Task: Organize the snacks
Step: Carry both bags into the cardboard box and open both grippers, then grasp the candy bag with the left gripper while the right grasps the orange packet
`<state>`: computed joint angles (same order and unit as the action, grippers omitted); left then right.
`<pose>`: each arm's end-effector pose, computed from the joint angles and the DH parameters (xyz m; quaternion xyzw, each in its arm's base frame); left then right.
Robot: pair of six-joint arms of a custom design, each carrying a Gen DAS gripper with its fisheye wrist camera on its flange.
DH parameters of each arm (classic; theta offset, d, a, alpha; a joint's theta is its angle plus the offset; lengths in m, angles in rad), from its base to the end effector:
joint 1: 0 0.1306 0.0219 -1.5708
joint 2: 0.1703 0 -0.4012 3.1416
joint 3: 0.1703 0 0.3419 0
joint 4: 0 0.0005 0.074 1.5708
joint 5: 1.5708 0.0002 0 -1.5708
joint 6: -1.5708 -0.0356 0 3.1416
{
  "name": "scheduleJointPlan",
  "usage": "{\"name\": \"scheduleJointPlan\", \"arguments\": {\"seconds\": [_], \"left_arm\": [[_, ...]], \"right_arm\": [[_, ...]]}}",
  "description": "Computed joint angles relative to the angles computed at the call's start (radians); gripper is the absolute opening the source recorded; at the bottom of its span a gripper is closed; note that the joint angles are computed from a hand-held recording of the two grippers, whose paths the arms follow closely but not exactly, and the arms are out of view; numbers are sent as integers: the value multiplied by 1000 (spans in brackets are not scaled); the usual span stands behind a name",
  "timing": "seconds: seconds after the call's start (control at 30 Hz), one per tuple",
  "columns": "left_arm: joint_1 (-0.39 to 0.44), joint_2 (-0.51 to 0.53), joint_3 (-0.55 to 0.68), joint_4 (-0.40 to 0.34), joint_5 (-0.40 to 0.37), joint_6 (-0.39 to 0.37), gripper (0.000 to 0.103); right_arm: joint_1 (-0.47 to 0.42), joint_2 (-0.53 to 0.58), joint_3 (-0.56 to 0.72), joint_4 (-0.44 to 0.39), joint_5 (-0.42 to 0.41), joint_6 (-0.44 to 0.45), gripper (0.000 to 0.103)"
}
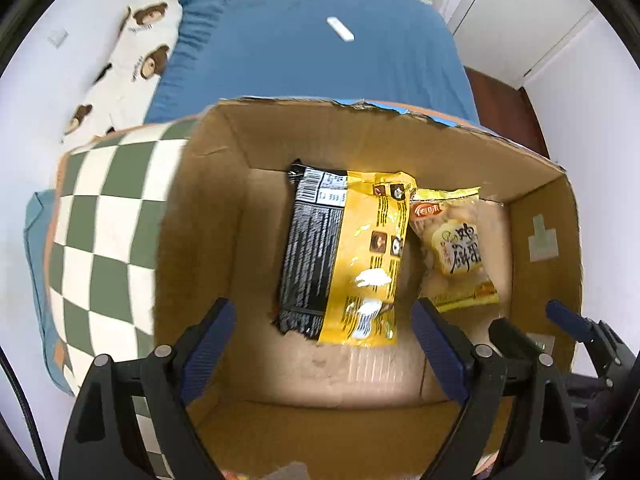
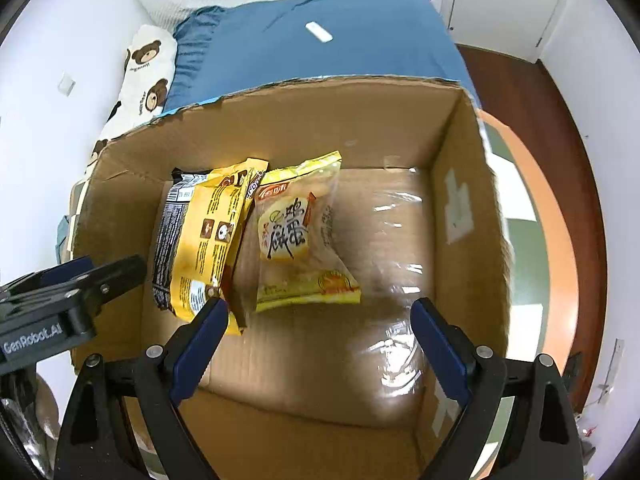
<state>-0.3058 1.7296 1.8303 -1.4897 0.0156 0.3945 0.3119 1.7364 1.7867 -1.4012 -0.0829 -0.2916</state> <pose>0.4873 -0.1550 0.4368 -0.0434 0.9949 -0.0384 0.0826 0.4935 0.1617 0.4197 -0.0146 0.9930 0.0719 0.0924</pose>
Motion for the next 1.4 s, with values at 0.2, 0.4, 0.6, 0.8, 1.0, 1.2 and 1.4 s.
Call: {"name": "scheduleJointPlan", "arguments": {"seconds": [0.2, 0.4, 0.6, 0.8, 1.0, 1.2, 1.4], "left_arm": [[-1, -115, -95, 75, -47, -6, 90], [-27, -243, -169, 124, -115, -16, 90], [-66, -344, -210, 157, -178, -5, 90], [-96, -421, -250, 160, -207, 11, 90], [-128, -549, -406, 162, -207, 54, 90], [-203, -700, -691, 114, -192, 101, 90], [-212, -785, -936, 77, -126, 143, 89]], "right_arm": [[32, -108, -73, 41, 55, -27, 95], [77, -239, -145, 79, 141, -47, 94], [128, -351, -166, 77, 202, -76, 94], [183, -427, -181, 65, 249, -124, 94], [232, -517, -295, 54, 177, -209, 95], [416, -605, -531, 4, 112, -326, 95], [639, -615, -714, -16, 120, -418, 95]]}}
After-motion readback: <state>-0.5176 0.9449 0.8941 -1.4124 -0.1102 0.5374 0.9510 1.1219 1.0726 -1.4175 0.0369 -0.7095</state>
